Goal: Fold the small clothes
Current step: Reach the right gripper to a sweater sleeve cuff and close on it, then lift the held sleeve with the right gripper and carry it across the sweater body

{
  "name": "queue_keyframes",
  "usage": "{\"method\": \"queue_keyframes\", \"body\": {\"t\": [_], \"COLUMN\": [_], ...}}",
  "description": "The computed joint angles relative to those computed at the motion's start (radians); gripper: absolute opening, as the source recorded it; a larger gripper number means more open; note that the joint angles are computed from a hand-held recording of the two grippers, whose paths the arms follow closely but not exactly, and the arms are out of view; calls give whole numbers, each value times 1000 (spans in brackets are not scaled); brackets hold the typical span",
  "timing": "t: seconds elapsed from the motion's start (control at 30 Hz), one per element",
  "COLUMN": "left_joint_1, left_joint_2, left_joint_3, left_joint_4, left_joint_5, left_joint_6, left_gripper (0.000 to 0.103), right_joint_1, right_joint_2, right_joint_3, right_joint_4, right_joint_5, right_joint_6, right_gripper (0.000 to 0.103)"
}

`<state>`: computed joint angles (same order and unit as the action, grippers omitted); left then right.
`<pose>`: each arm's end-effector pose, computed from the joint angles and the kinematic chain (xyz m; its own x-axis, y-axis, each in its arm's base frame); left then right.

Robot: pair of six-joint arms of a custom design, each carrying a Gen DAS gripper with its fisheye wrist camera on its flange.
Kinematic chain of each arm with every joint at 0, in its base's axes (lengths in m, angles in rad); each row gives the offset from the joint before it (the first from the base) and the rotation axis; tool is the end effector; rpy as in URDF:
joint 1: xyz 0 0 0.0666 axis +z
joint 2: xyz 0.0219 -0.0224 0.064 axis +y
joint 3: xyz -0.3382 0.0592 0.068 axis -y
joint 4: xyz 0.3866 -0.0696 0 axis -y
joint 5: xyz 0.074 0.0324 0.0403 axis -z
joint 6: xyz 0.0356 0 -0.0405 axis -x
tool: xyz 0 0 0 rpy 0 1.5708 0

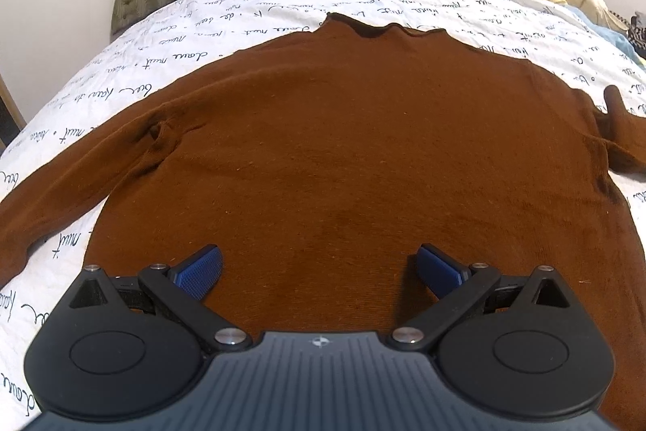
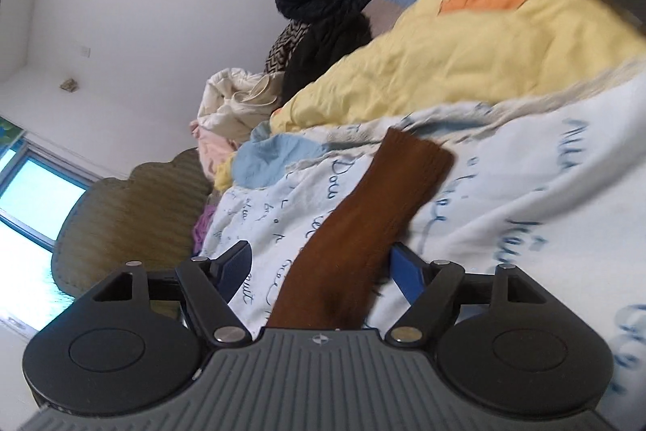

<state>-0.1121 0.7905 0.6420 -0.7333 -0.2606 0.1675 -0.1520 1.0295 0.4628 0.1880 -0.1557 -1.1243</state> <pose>0.2826 -0.0230 0.2778 -0.7472 -0.0780 -0.6600 -0.1818 0.9792 0.0901 0.3304 -0.0454 0.2074 -0.1513 0.9246 -0.3495 0.3327 0.3806 0.8628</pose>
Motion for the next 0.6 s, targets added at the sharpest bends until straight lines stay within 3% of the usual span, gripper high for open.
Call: {"method": "queue_keyframes", "body": {"t": [0.1, 0.13, 0.23, 0.33, 0.6], "left_joint_1": [-4, -4, -3, 6, 67], "left_joint_2": [4, 4, -3, -11, -26], "left_joint_3": [5, 6, 9, 9, 19], "left_joint_4": [-6, -9, -12, -9, 18], "left_joint_5": [-7, -8, -10, -9, 11], "left_joint_6": [5, 6, 3, -4, -26], "left_gripper": [103, 103, 103, 103, 103], "right_joint_1": [9, 13, 12, 23, 179], "right_joint_2": [90, 119, 165, 146, -79], "right_joint_3": [36, 53, 107, 100, 116], "right_joint_4": [79, 87, 18, 14, -128], "right_joint_5": [-10, 0, 10, 36, 219], "right_joint_6": [1, -3, -14, -4, 248], "right_gripper": [70, 62, 10, 10, 10]}}
